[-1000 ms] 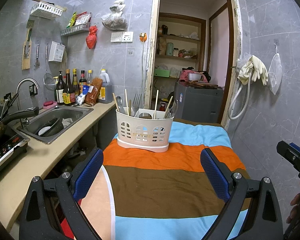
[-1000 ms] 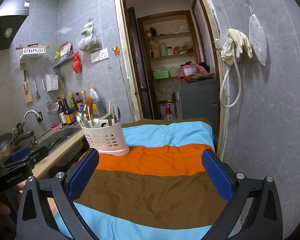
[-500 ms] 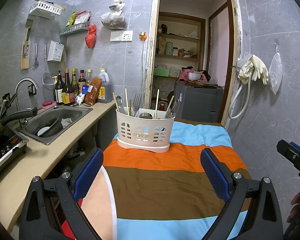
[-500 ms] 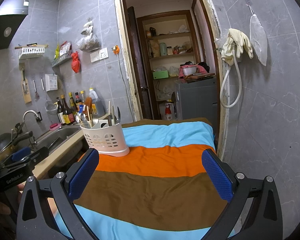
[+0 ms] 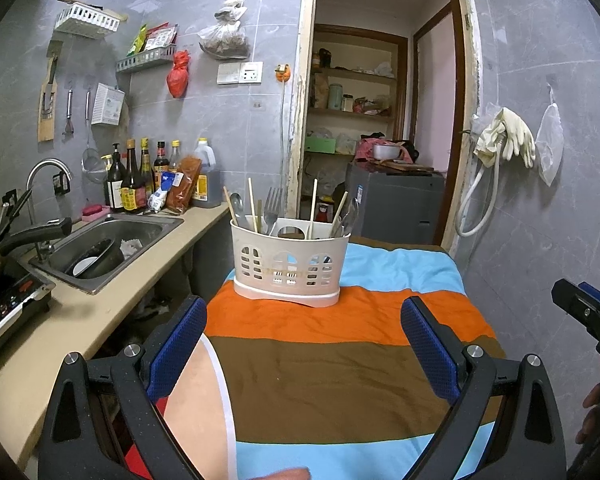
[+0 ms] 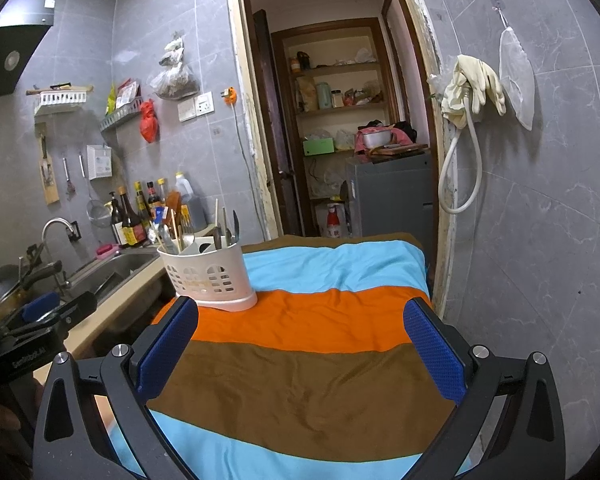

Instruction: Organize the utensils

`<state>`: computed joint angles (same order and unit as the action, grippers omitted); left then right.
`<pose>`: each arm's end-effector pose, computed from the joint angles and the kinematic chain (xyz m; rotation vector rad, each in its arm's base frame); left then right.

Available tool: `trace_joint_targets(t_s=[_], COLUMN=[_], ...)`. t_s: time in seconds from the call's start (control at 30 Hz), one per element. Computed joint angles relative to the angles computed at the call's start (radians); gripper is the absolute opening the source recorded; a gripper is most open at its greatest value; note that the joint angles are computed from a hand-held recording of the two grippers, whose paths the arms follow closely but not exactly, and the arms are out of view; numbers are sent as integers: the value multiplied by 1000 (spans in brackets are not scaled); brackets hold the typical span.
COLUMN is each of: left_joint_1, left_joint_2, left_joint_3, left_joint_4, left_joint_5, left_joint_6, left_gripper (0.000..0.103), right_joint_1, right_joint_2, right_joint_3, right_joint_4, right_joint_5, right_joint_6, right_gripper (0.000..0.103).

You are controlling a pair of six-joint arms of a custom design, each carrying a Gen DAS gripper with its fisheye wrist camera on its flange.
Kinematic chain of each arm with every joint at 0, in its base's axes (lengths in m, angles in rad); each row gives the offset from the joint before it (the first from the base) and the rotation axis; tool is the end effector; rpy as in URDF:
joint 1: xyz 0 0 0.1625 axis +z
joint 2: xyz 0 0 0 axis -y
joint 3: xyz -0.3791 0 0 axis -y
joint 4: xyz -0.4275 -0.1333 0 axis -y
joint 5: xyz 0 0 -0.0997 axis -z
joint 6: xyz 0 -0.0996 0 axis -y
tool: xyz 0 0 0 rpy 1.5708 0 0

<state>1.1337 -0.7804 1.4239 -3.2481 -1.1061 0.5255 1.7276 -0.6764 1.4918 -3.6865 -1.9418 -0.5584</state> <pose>-0.1516 -0.7448 0.2128 0.8037 2.2182 -1.3035 0.2061 -0.6810 0.1599 0.4579 -2.0882 1.4978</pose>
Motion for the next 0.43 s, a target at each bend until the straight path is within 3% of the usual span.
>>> trace_joint_targets(t_s=[0.43], left_joint_1=[18], left_joint_2=[14], left_joint_3=[-35], left_joint_4=[53], left_joint_5=[-23], left_joint_6=[21], left_gripper=[95], right_joint_1=[10], right_joint_2=[18], right_joint_3=[-13], right_joint_4=[2], right_joint_5=[-43], right_joint_6=[6], right_gripper=[103])
